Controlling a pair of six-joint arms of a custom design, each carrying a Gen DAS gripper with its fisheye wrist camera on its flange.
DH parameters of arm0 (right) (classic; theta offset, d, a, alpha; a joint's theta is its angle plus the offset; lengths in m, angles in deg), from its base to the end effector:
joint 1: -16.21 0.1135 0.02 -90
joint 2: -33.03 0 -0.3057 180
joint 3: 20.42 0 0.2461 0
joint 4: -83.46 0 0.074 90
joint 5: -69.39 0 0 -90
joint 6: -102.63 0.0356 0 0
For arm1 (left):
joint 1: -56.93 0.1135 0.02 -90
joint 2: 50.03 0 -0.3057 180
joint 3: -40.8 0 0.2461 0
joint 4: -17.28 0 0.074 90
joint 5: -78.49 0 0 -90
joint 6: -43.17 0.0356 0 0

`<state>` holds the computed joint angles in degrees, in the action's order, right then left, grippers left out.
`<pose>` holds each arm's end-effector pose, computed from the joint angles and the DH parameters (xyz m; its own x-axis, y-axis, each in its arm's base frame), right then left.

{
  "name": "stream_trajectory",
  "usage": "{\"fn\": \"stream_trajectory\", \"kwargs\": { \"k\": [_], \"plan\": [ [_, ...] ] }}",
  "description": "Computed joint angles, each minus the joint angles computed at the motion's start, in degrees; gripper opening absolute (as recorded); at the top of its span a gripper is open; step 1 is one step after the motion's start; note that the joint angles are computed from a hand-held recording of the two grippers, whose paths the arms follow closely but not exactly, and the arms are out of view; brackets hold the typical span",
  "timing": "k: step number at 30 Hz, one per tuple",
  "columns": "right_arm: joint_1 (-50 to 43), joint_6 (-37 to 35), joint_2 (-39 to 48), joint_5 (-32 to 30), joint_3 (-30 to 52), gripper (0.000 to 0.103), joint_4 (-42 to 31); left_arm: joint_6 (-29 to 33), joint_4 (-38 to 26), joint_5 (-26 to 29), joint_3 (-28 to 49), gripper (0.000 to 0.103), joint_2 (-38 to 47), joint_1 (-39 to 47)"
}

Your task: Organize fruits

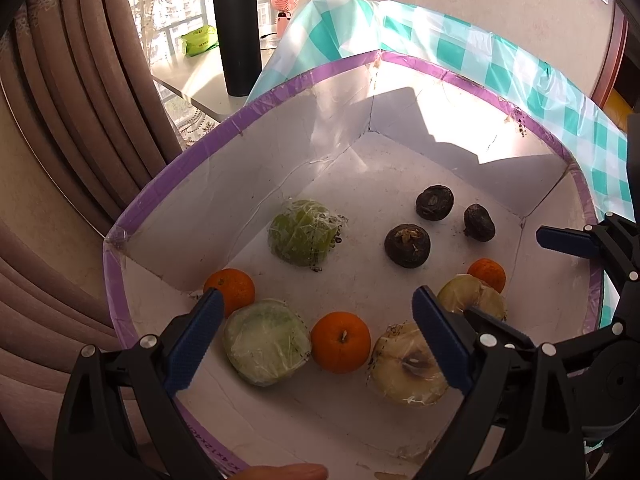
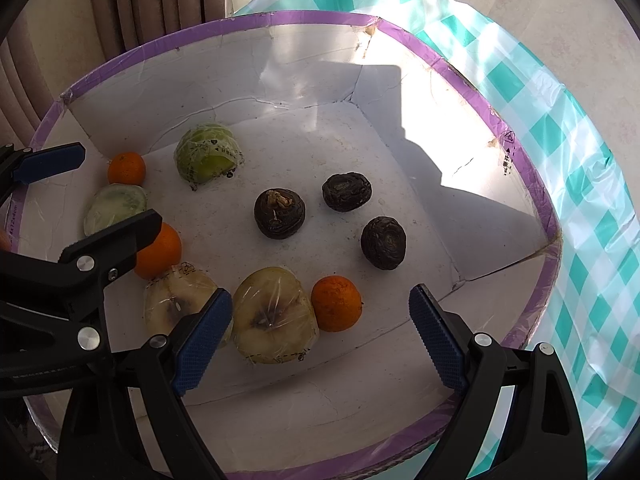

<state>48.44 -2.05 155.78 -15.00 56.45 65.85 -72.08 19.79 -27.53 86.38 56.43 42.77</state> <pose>0.3449 0.2133 0.0960 -0.6071 -0.6809 -0.4096 -0.6696 0.7159 -0.1977 0.2769 -0.0597 0.0995 -0.7871 -0.2243 -0.5746 -0.2664 0.9638 -0.0112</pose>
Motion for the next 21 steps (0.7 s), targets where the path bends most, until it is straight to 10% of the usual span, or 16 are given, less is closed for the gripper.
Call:
{"fn": "stream_trajectory", "kwargs": {
  "k": [21],
  "plan": [
    [0.0,-0.5,-0.2,0.0,-1.0,0.087,2.0,-0.1,-3.5,-2.3,2.1,0.098,0.6,-0.3]
  ]
}}
